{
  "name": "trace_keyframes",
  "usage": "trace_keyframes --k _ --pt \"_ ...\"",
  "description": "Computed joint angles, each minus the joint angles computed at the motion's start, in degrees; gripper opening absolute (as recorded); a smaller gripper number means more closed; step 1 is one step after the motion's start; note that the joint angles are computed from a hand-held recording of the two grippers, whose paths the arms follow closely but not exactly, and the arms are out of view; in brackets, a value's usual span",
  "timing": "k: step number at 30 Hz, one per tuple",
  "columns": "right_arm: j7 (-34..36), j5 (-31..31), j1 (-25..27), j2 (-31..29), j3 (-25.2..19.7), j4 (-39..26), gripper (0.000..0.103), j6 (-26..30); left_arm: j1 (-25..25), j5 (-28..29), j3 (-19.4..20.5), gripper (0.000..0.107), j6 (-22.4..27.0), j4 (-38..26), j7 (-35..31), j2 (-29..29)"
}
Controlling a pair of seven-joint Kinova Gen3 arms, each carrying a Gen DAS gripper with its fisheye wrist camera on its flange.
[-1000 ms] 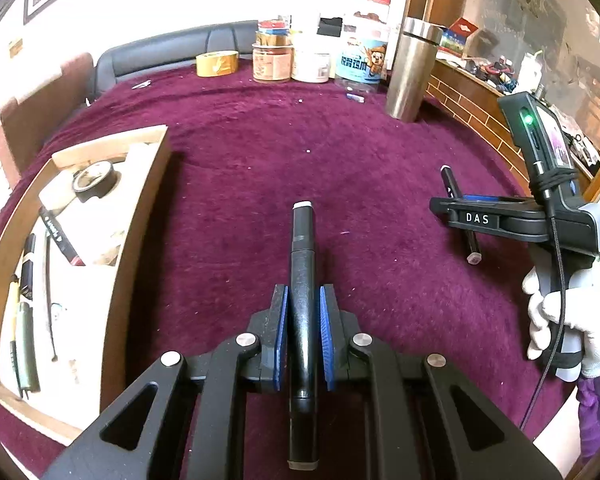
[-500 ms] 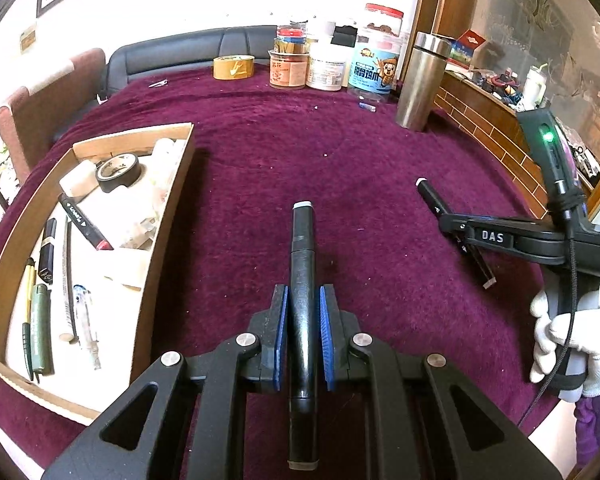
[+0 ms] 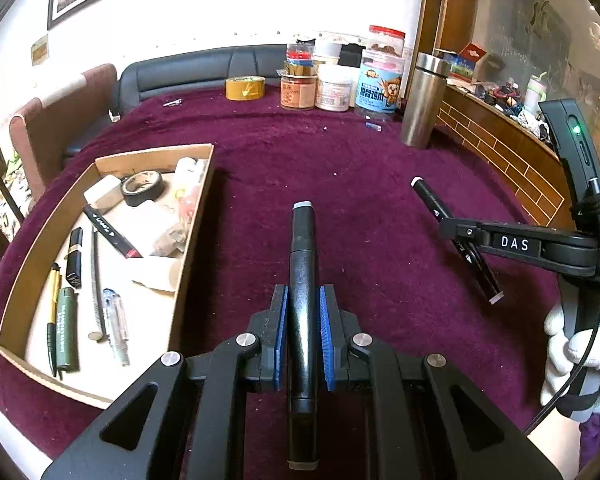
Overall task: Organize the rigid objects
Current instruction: 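Carry both black markers toward the cardboard tray with both grippers, then lower both black markers into the tray and open both grippers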
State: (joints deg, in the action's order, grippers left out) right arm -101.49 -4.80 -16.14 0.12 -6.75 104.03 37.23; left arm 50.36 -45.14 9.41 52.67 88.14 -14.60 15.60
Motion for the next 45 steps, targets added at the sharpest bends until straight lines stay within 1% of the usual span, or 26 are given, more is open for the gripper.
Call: trace_keyframes --k 4,7,11,15,18,23,28,30,33,36,41,45 --pt "3.52 -4.08 0.03 -0.59 0.06 -0.01 0.012 -0.16 0.06 -0.75 -0.03 0.012 -0.52 1.53 1.83 -1.26" --pt "6.45 -7.65 -0.06 -1.0 0.09 0.03 0.012 -0.37 -0.85 -1.23 0.27 0.012 -2.02 3.68 3.77 -3.34" --pt "9.67 -11.6 -0.51 -1.38 -0.03 0.05 0.012 -0.89 -3.47 -3.28 0.96 0.012 -4.51 9.61 9.95 -9.56" --pt "12.8 -15.3 -1.22 -1.02 -0.38 -0.3 0.012 -1.65 -6.08 -6.15 2.65 0.012 -3.27 14.07 16.03 -14.45" --pt "16.21 -19.25 -1.66 0.09 -0.68 -1.25 0.013 -1.3 -8.47 -7.22 4.21 0.012 -2.04 16.6 19.31 -16.99" --pt "19.76 -23.01 -2.24 1.75 -1.78 -3.27 0.013 0.21 -13.19 -5.7 5.93 0.012 -2.79 19.52 20.86 -18.99" --pt "22.25 -25.88 -3.01 4.7 -3.27 -6.54 0.013 2.44 -17.9 -2.96 7.25 0.012 -5.48 21.46 20.74 -19.46" --pt "23.17 -27.22 -3.13 6.1 -3.95 -7.82 0.013 3.51 -20.01 -1.34 7.32 0.012 -7.76 22.07 19.97 -19.24" --pt "23.32 -27.72 -4.17 8.7 -5.25 -10.13 0.013 4.6 -22.64 0.8 7.82 0.012 -10.85 23.51 19.14 -19.72" --pt "23.17 -27.94 -5.37 12.04 -6.63 -12.92 0.013 5.53 -24.57 1.46 8.38 0.012 -12.33 24.34 19.04 -20.07" --pt "19.78 -24.87 -8.63 17.52 -7.86 -18.33 0.013 6.68 -27.79 2.27 8.77 0.012 -14.0 25.98 18.79 -21.65" --pt "17.39 -22.67 -10.62 21.07 -8.42 -22.18 0.013 8.09 -30.23 3.72 8.35 0.012 -16.01 26.54 17.19 -21.44"
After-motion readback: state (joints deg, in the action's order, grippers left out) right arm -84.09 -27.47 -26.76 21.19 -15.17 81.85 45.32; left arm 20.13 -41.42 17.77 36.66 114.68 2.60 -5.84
